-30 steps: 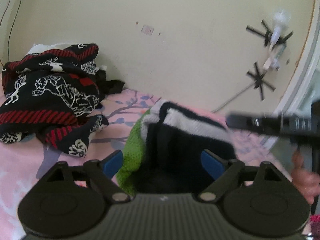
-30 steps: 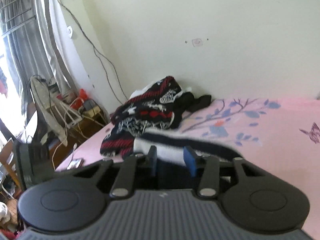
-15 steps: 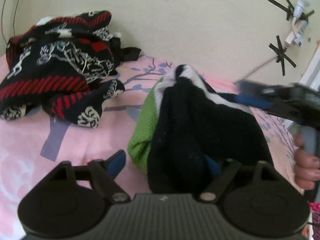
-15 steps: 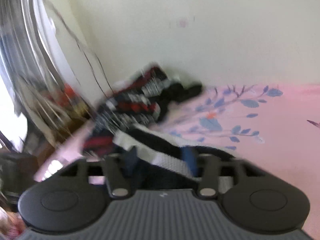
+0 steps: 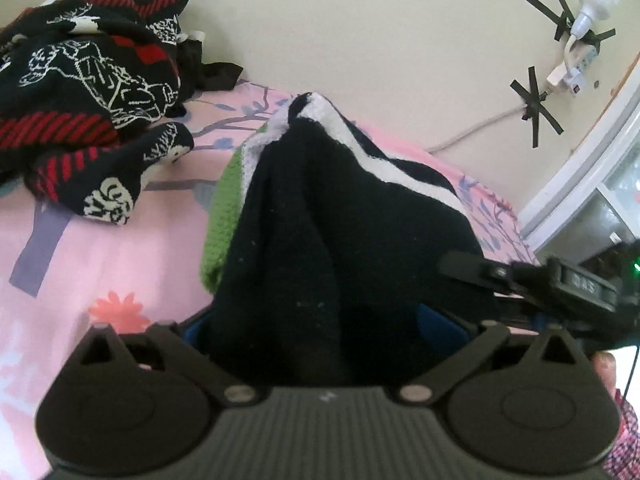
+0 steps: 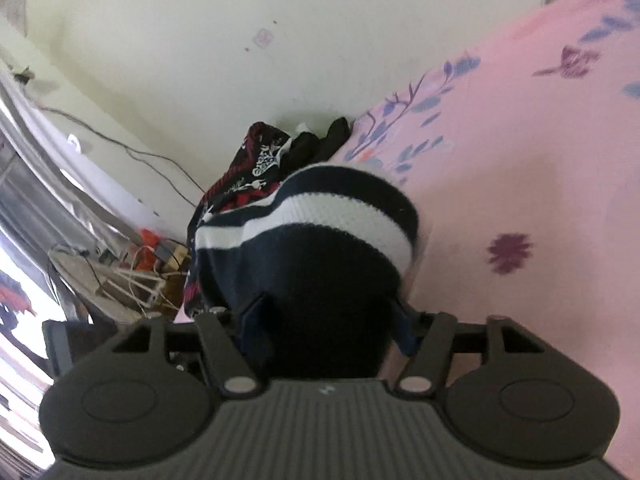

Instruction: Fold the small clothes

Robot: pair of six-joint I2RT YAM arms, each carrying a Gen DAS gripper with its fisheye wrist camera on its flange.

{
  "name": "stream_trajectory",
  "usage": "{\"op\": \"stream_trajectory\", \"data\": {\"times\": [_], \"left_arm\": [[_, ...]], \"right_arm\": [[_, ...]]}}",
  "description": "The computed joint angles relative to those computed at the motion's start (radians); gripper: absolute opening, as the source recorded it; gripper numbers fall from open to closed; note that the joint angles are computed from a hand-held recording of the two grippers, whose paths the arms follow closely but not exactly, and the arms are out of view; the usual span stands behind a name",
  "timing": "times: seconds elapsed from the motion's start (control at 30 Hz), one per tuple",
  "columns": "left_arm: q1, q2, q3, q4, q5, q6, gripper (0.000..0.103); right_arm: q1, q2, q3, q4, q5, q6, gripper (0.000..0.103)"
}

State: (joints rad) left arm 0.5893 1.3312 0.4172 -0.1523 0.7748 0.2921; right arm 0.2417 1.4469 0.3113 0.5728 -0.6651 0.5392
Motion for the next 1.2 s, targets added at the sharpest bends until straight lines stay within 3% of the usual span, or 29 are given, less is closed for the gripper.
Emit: {"op": "stream_trajectory", "data": {"times": [0.07,0.13,0.2,0.3,0.37,0.47,0.57,0.73,0.87,1.03,1.13,1.2], "left_arm": [[-0.042,-0.024,-0.020,0.035,-0.033,-0.045,0.101],[-0.096,-0.048,-0.025,0.054,-0.081,-0.097,0.097],[-0.144,-0.050,-0.006,0.054,-0.091,-0.148,0.096],[-0.285,-0.028,0.061,0.076,-0.096,-0.241,0.090],[-0.450,0.027,0.136,0.145,-0.169,-0.349,0.090],[-0.663,0.220,0.330,0.223,-0.272,-0.454,0.090],[-0.799,0.449,0.587,0.223,-0.307,-0.495,0.088],[-0.954,0.740,0.945,0.161,-0.433,-0.469,0.088],[-1.032,0.892,1.104,0.099,-0.581,-0.410,0.087],[-1.038,0.873,1.018,0.171,-0.622,-0.423,0.093],[-1.036,0.798,0.928,0.189,-0.659,-0.418,0.093],[-1.030,0.713,0.800,0.246,-0.690,-0.394,0.094]], "right_arm": [[0.047,-0.011,0.041,-0.059,0.057,-0.017,0.072],[0.041,-0.052,0.057,-0.123,0.056,-0.043,0.056],[-0.016,-0.104,0.044,-0.146,0.008,-0.078,0.046],[-0.174,-0.181,0.026,-0.159,-0.075,-0.132,0.044],[-0.315,-0.188,0.065,-0.206,-0.148,-0.189,0.044],[-0.522,-0.121,0.169,-0.263,-0.210,-0.273,0.044],[-0.675,-0.003,0.290,-0.284,-0.207,-0.330,0.044],[-0.813,0.227,0.463,-0.243,-0.135,-0.309,0.045],[-0.822,0.363,0.522,-0.194,-0.035,-0.294,0.048],[-0.814,0.354,0.485,-0.160,0.020,-0.297,0.059],[-0.788,0.273,0.410,-0.127,0.123,-0.268,0.060],[-0.777,0.158,0.277,-0.052,0.206,-0.246,0.060]]}}
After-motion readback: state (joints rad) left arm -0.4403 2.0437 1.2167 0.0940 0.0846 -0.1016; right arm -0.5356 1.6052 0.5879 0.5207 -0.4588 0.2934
